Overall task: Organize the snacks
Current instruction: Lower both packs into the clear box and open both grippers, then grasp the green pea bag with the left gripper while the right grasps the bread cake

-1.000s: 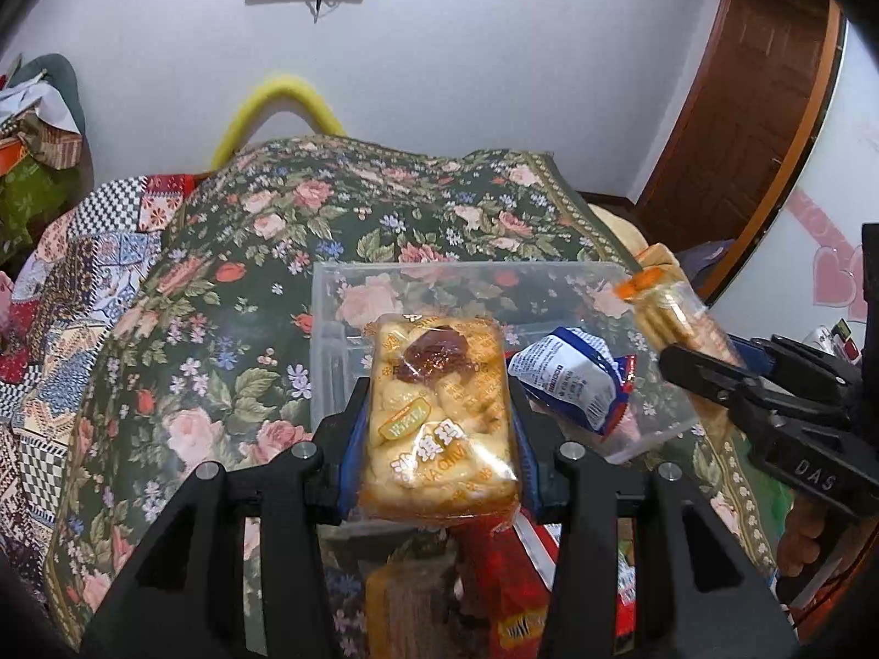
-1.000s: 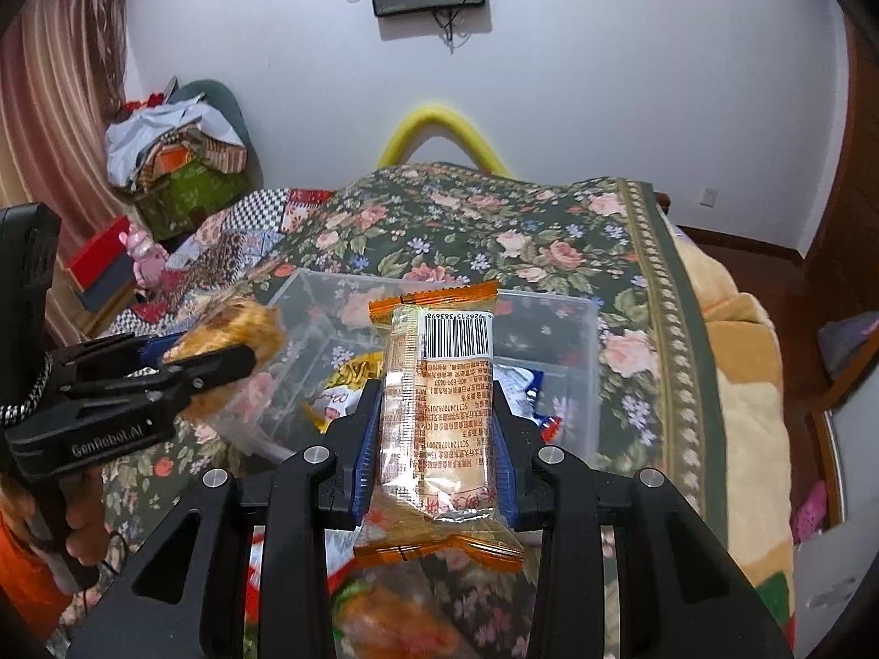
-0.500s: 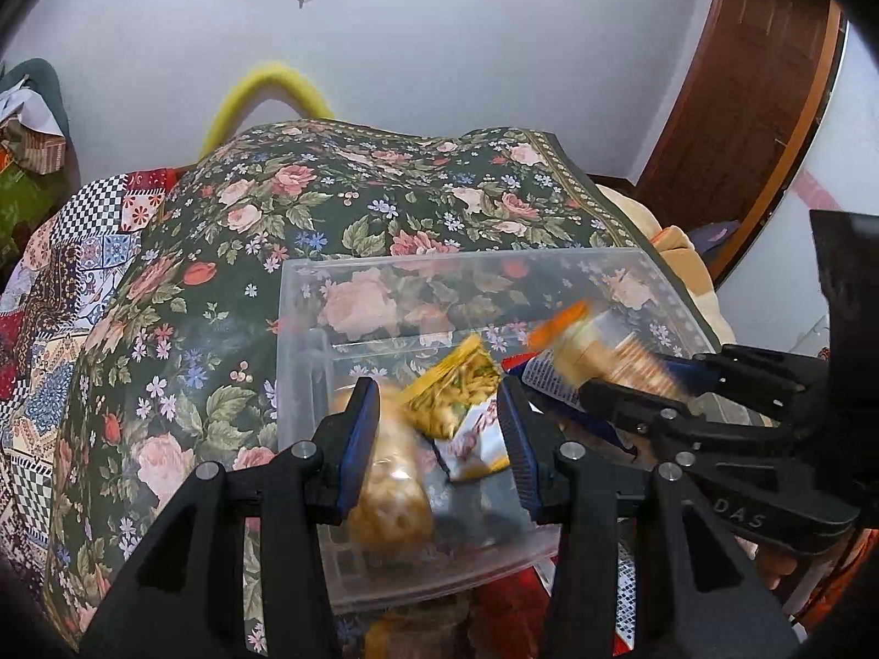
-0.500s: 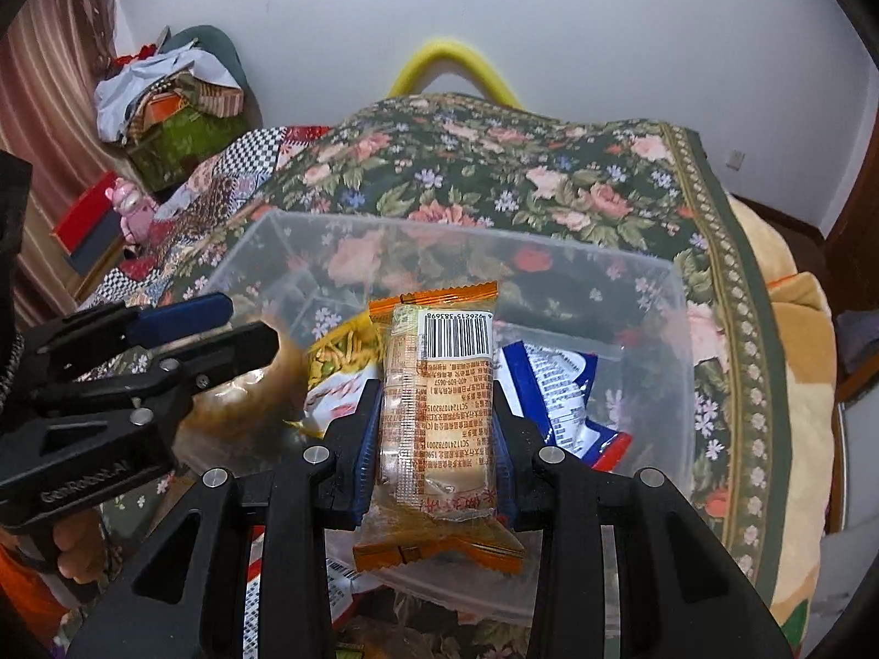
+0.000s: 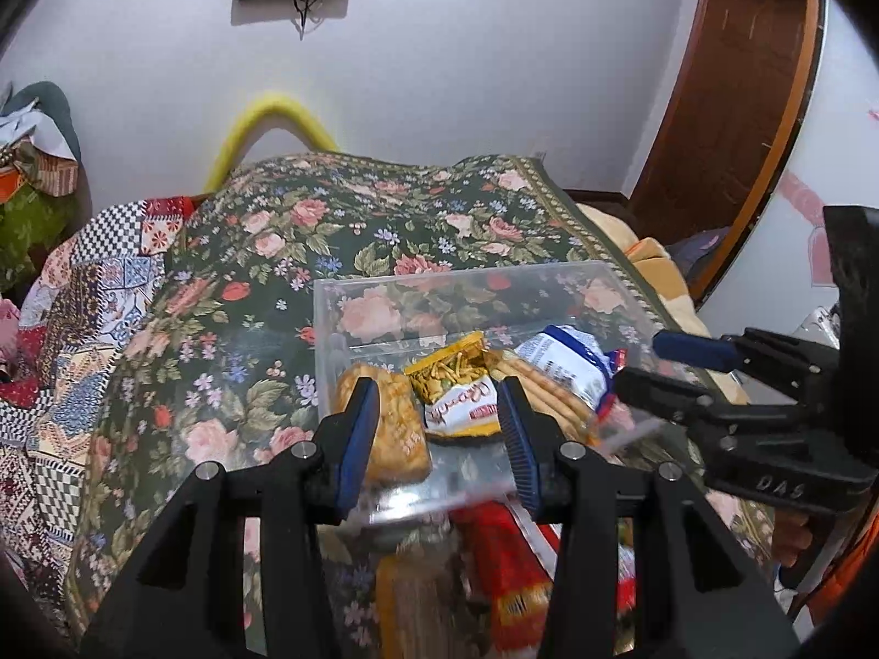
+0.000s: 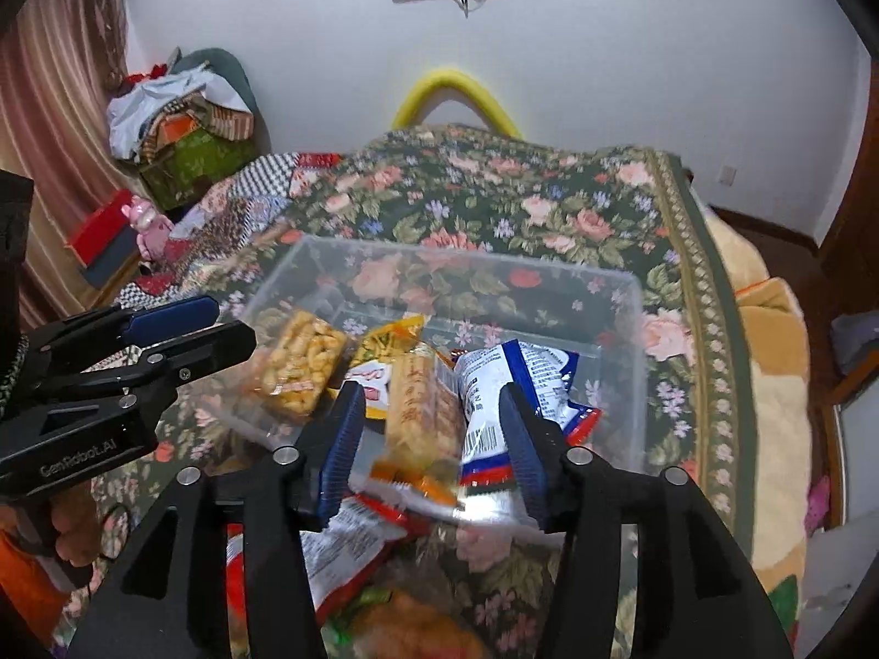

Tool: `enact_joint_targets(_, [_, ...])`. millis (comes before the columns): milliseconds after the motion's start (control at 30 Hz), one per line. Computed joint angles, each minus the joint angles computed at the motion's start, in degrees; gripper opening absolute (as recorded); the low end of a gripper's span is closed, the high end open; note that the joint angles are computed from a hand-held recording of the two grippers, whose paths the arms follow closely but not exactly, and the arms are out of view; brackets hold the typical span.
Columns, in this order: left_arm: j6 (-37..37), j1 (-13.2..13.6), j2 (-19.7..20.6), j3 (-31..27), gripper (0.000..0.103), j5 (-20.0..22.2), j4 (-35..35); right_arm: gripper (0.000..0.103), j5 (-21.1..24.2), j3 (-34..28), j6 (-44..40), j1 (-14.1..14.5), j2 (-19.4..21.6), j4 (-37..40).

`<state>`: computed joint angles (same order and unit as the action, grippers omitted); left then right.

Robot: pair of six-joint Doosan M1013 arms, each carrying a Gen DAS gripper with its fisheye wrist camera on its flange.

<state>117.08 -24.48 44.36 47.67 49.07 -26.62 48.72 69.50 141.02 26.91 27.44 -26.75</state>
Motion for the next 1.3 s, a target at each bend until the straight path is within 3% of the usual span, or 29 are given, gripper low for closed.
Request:
enact_joint_targets(367, [4.7,1.7,-9.0,13.3,0.053,-4.9,-3.4,0.067,-1.7,5.7,8.8,4.4,-5.2,-8.0])
enact_joint_targets(567, [4.9,2.4,-12.1,19.1,0.056,-4.7,-2.2,0.07,-1.5,8.7,11.8,6.1,-6.7,-7.9])
enact_joint_targets(733, [4.8,2.7,-13.2,22.7,0.057,-3.0,-1.3,0.073,-1.0,10.4,11.4,7.1,-6.9,-5.5])
enact_joint_targets(867, [5.8,2.8,-14.2,25.7,0.06,-2.5,-1.4,0.083,-0.8,11.8,13.3,8.2,-7.2,-5.5])
enact_joint_targets(1300, [4.0,2.7,-13.2,28.0,0.064,1.5,-0.9,0.083,-0.5,11.0,8.6,7.3,-4.0,3.6])
